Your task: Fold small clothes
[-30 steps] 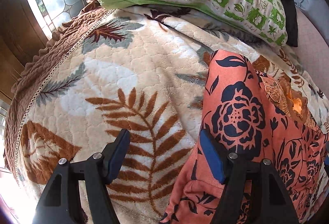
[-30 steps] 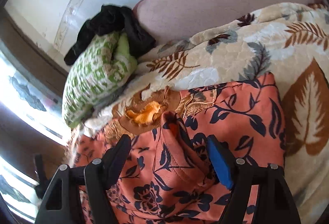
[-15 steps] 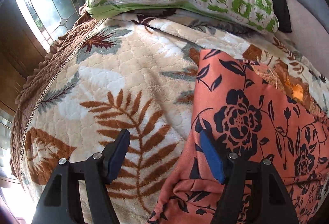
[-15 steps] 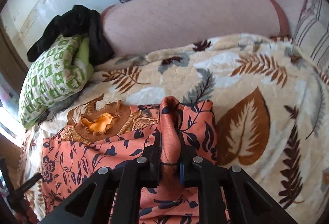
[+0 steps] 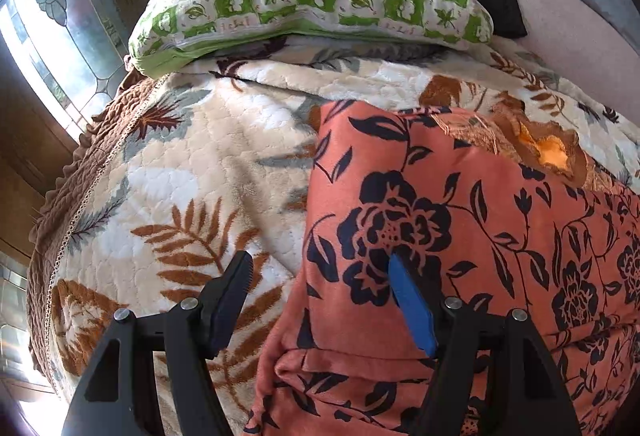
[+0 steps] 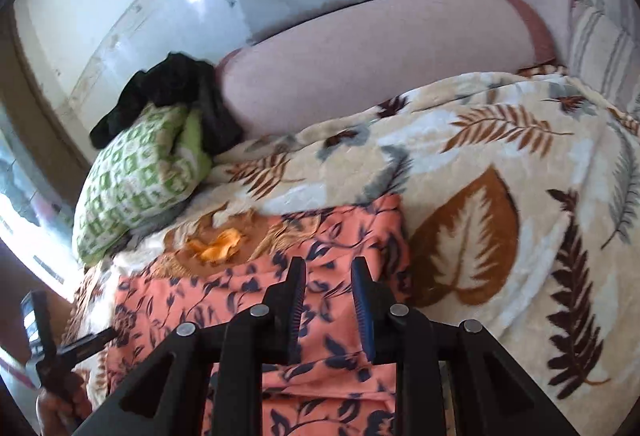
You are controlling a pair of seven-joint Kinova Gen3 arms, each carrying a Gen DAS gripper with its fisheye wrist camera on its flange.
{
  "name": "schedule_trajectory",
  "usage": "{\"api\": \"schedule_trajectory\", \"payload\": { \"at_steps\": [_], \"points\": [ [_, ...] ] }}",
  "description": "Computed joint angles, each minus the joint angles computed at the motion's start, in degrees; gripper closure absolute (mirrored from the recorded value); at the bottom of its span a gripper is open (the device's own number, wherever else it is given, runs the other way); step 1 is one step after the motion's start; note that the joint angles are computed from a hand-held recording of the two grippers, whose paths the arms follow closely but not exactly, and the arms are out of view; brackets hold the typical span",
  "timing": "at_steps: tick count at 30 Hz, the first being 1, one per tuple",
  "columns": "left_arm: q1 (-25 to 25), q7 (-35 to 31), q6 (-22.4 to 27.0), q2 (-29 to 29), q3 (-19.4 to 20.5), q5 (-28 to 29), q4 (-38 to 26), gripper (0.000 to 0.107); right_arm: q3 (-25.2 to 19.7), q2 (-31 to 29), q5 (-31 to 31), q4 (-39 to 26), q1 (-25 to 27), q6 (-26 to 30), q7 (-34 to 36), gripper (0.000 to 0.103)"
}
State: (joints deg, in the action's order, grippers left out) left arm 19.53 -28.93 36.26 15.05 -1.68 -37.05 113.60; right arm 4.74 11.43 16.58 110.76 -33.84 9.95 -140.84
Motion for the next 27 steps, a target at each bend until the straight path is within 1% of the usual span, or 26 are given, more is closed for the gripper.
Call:
{"api": "schedule_trajectory", "payload": {
  "at_steps": [1,2,3,4,5,7,8,9,10,11,12,13,14,15,16,17,18,19,20,21,22,23,24,25,26,27],
  "points": [
    [-0.9,-1.7,0.4,1.1,1.1,1.0,-0.4,0.036,-2.7,1.3,-2.3,-1.7,1.4,2.3,2.3,0.077],
    [-0.7,-2.5,0.7,2.2,1.2,1.3,-0.7,0.036,-5.0,3.2,-4.6,-3.2,3.0,4.7,4.2,0.077],
    [0.3,-2.4,0.4,2.5,0.3,0.8,-0.5,0.035,-6.2,5.7,-6.1,-4.5,4.3,7.0,5.2,0.079],
    [1.4,-1.5,0.8,2.5,-0.5,-0.5,-0.4,0.029,-6.4,8.0,-6.9,-5.6,4.8,9.1,5.2,0.081],
    [1.4,-1.4,1.7,2.6,-0.3,-0.9,-0.7,0.027,-7.6,9.3,-8.5,-6.1,6.0,10.3,5.7,0.082],
    [-0.8,-2.0,0.8,1.7,1.1,0.0,-0.3,0.027,-7.2,8.9,-8.7,-6.4,5.6,10.7,6.5,0.083],
    [-0.9,-1.0,-0.6,0.5,0.6,-0.5,0.6,0.027,-7.2,8.3,-8.6,-6.8,5.5,11.0,6.9,0.082],
    [0.1,1.0,-2.0,-0.7,-0.8,-1.9,1.5,0.027,-6.7,7.3,-7.9,-6.7,5.0,10.4,6.3,0.082],
    [1.4,2.3,-3.1,-1.8,-2.2,-3.2,2.1,0.027,-5.1,6.3,-6.5,-6.2,3.6,8.9,4.9,0.080],
    [1.6,2.8,-3.9,-2.5,-2.6,-3.7,2.5,0.027,-2.5,5.6,-4.3,-6.3,1.1,8.3,2.7,0.079],
    [0.8,2.3,-4.4,-2.7,-2.1,-3.3,2.5,0.027,-0.9,5.6,-3.1,-7.2,-0.2,8.6,1.4,0.079],
    [-0.9,0.9,-4.3,-2.2,-0.6,-2.0,2.2,0.027,-0.1,6.5,-2.8,-8.8,-0.5,9.9,0.9,0.079],
    [-2.7,-1.4,-3.3,-0.7,1.2,0.1,1.2,0.026,-0.3,8.4,-3.5,-11.0,0.2,12.1,0.6,0.079],
    [-3.5,-3.2,-2.3,1.7,2.1,1.3,0.5,0.026,-1.4,11.0,-5.0,-12.9,2.0,13.8,1.3,0.079],
    [-3.1,-4.0,-2.3,3.0,2.1,1.5,0.4,0.024,-3.5,13.1,-7.4,-13.7,4.7,14.7,2.9,0.078],
    [-2.0,-3.9,-1.9,3.3,1.0,1.0,-0.1,0.015,-5.3,14.2,-8.9,-14.3,7.1,14.6,4.8,0.079],
    [0.1,-3.7,-0.6,3.2,-1.0,0.9,-0.6,0.014,-6.4,14.1,-9.5,-14.5,8.5,13.6,5.9,0.079],
    [1.2,-4.4,-0.3,3.3,-2.0,1.5,-0.9,0.014,-6.6,13.1,-9.8,-13.7,8.8,12.8,6.2,0.079],
    [1.2,-5.6,-0.9,3.1,-2.4,2.4,-0.8,0.014,-6.6,12.3,-11.0,-12.9,8.9,11.8,6.7,0.079],
    [2.1,-6.0,-1.7,3.2,-3.8,3.1,-0.5,0.014,-7.3,10.8,-12.0,-11.1,9.5,9.9,7.1,0.079],
    [3.0,-5.5,-3.0,3.3,-5.4,3.8,0.1,0.010,-8.5,8.9,-12.2,-9.0,10.1,8.0,7.8,0.079],
    [2.9,-4.0,-5.3,3.1,-6.4,3.9,1.4,0.004,-8.9,7.3,-11.5,-7.4,9.8,6.9,8.6,0.079],
    [1.7,-2.5,-7.6,2.8,-6.3,4.9,2.7,0.004,-8.8,6.4,-11.6,-6.4,9.0,6.8,10.2,0.079],
    [-0.6,-0.7,-10.0,2.3,-5.1,5.8,4.2,0.004,-9.8,6.1,-12.7,-5.8,9.2,7.7,11.9,0.079],
    [-1.9,0.6,-12.3,1.5,-4.8,5.6,5.8,0.004,-11.9,6.9,-14.7,-5.9,10.4,9.5,13.8,0.079],
    [-2.1,1.0,-14.6,0.9,-5.0,4.6,7.4,0.004,-13.7,8.1,-16.7,-5.7,11.5,11.3,15.5,0.078]
  ]
}}
